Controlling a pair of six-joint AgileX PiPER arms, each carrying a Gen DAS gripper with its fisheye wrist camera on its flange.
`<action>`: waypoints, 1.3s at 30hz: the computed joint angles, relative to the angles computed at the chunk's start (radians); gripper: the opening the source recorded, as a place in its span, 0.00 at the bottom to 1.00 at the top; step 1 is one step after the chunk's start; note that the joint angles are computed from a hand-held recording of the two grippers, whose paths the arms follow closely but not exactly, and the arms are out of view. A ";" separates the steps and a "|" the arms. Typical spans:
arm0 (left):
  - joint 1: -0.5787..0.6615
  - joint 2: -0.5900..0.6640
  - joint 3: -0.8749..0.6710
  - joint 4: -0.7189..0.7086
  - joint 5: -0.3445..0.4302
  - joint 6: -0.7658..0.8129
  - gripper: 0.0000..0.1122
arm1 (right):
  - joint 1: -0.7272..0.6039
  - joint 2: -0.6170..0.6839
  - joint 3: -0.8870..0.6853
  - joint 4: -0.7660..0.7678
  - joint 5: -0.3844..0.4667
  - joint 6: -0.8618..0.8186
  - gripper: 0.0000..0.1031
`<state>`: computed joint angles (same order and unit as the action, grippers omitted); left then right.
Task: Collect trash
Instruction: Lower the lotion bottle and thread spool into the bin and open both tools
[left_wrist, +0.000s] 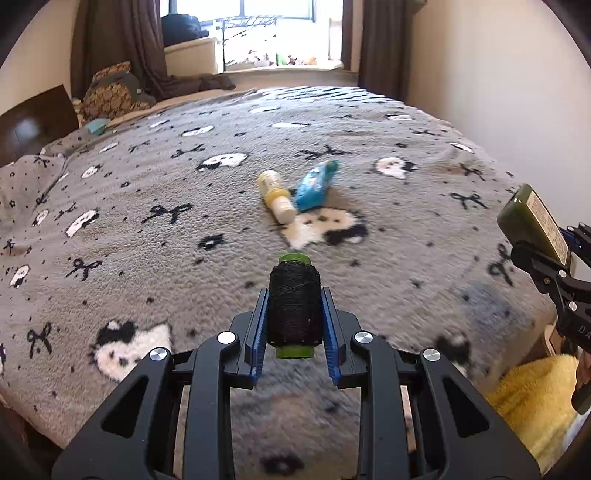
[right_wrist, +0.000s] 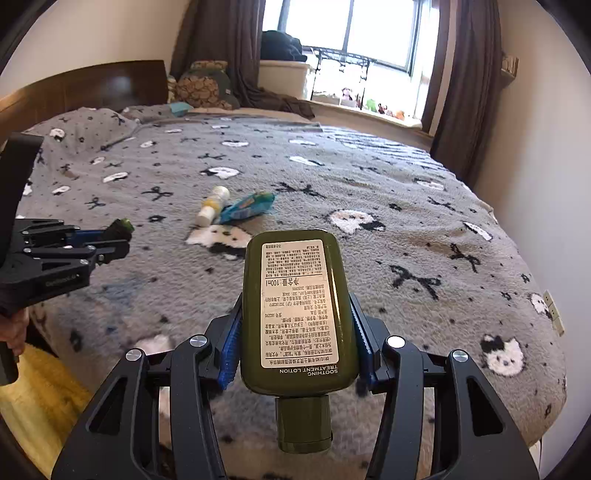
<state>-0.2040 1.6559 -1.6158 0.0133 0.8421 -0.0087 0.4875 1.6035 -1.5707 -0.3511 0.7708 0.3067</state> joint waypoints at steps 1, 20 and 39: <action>-0.013 -0.039 0.042 0.000 -0.014 0.000 0.22 | 0.010 -0.019 0.017 -0.008 0.000 0.012 0.50; -0.211 -0.494 0.656 0.053 -0.143 -0.126 0.22 | 0.192 -0.369 0.502 -0.058 -0.066 0.267 0.50; -0.188 -0.383 0.967 -0.089 -0.289 -0.083 0.22 | 0.213 -0.227 0.699 0.076 -0.172 0.277 0.50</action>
<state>-0.3918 1.2733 -0.6491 -0.0755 0.5527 -0.0917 0.7006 1.3762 -0.8717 -0.2750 0.5990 0.5841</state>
